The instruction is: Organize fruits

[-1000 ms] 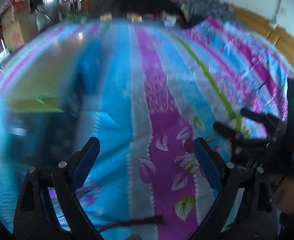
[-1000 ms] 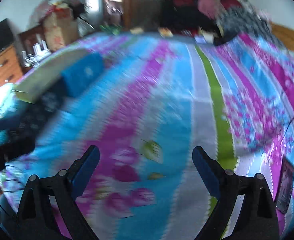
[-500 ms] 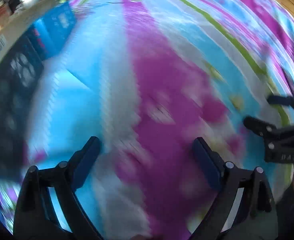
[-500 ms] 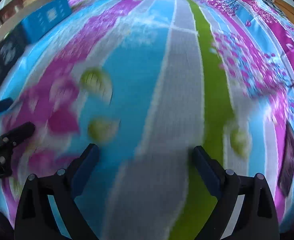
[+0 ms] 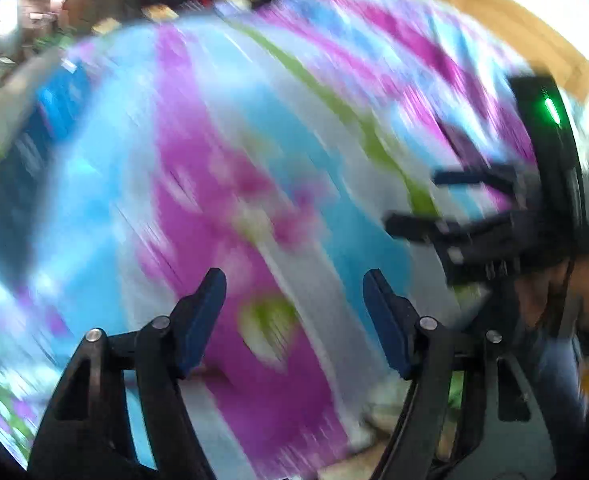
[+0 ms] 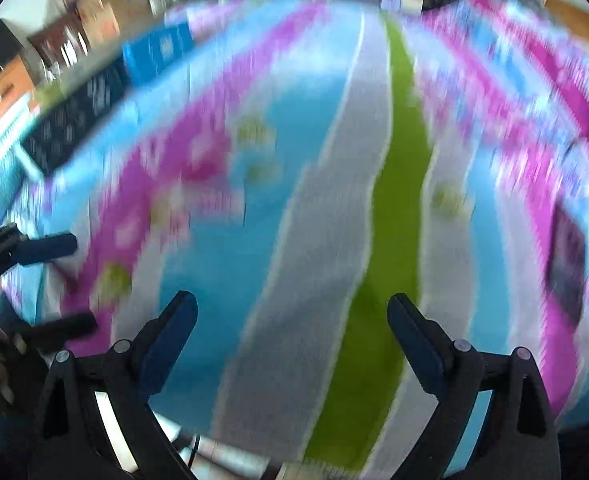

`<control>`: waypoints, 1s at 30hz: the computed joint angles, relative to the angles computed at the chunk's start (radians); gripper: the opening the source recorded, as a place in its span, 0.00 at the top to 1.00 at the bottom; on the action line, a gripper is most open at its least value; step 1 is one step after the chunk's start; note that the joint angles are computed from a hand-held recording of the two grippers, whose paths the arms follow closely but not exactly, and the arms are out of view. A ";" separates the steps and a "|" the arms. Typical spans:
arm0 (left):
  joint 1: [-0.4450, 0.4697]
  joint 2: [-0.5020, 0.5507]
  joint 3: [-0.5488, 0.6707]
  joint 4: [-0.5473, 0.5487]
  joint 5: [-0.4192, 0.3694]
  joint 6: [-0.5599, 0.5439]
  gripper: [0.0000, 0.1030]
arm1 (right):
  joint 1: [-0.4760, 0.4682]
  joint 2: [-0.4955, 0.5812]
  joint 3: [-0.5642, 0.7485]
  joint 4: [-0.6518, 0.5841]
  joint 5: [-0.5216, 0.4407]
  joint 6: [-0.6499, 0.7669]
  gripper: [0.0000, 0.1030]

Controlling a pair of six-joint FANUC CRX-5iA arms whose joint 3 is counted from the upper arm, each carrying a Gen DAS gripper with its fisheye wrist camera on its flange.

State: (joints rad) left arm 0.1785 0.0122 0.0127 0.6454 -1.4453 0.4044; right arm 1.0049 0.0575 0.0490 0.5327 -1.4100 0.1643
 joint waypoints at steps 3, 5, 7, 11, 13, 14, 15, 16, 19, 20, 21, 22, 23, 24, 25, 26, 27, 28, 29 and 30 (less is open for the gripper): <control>-0.067 0.031 0.002 0.037 0.245 0.086 0.07 | -0.071 0.026 -0.033 0.130 0.058 0.009 0.01; -0.110 0.063 0.020 -0.003 0.385 0.156 0.07 | -0.137 0.062 -0.033 0.152 0.095 0.019 0.01; -0.154 0.121 0.089 -0.126 0.419 0.284 0.07 | -0.181 0.101 -0.013 0.122 0.104 0.039 0.01; -0.178 0.174 0.134 -0.282 0.398 0.422 0.07 | -0.233 0.119 -0.028 0.030 0.118 0.034 0.00; -0.176 0.155 0.098 -0.294 0.427 0.403 0.00 | -0.226 0.097 -0.076 0.068 0.152 -0.015 0.00; -0.180 0.153 0.100 -0.302 0.426 0.420 0.00 | -0.218 0.098 -0.081 0.080 0.146 -0.028 0.00; -0.182 0.155 0.107 -0.312 0.418 0.434 0.00 | -0.216 0.095 -0.090 0.088 0.148 -0.040 0.00; -0.185 0.158 0.111 -0.318 0.418 0.437 0.00 | -0.222 0.088 -0.102 0.088 0.162 -0.042 0.00; -0.186 0.172 0.111 -0.306 0.439 0.424 0.00 | -0.230 0.075 -0.118 0.084 0.185 -0.048 0.00; -0.186 0.169 0.102 -0.301 0.451 0.418 0.00 | -0.230 0.076 -0.116 0.083 0.180 -0.044 0.00; -0.183 0.163 0.089 -0.292 0.462 0.410 0.00 | -0.230 0.072 -0.120 0.083 0.180 -0.043 0.00; -0.183 0.162 0.087 -0.287 0.467 0.407 0.00 | -0.234 0.070 -0.123 0.083 0.184 -0.041 0.00; -0.184 0.166 0.092 -0.290 0.463 0.410 0.00 | -0.233 0.069 -0.123 0.083 0.184 -0.041 0.00; -0.184 0.170 0.093 -0.288 0.466 0.409 0.00 | -0.232 0.074 -0.118 0.082 0.181 -0.041 0.00; -0.185 0.173 0.099 -0.292 0.462 0.411 0.00 | -0.232 0.070 -0.122 0.082 0.182 -0.041 0.00; -0.185 0.172 0.097 -0.291 0.464 0.411 0.00 | -0.232 0.072 -0.120 0.082 0.182 -0.042 0.00; -0.185 0.172 0.097 -0.290 0.464 0.411 0.00 | -0.232 0.074 -0.118 0.082 0.181 -0.041 0.00; -0.185 0.172 0.097 -0.290 0.464 0.411 0.00 | -0.232 0.070 -0.122 0.082 0.182 -0.041 0.00; -0.185 0.172 0.097 -0.290 0.464 0.411 0.00 | -0.232 0.069 -0.123 0.082 0.182 -0.042 0.00; -0.185 0.172 0.097 -0.290 0.464 0.411 0.00 | -0.232 0.071 -0.122 0.083 0.182 -0.042 0.00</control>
State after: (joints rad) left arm -0.0063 0.1843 0.1095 0.3551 -0.9808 0.8150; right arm 0.7725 0.1282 -0.0725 0.6152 -1.2279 0.1226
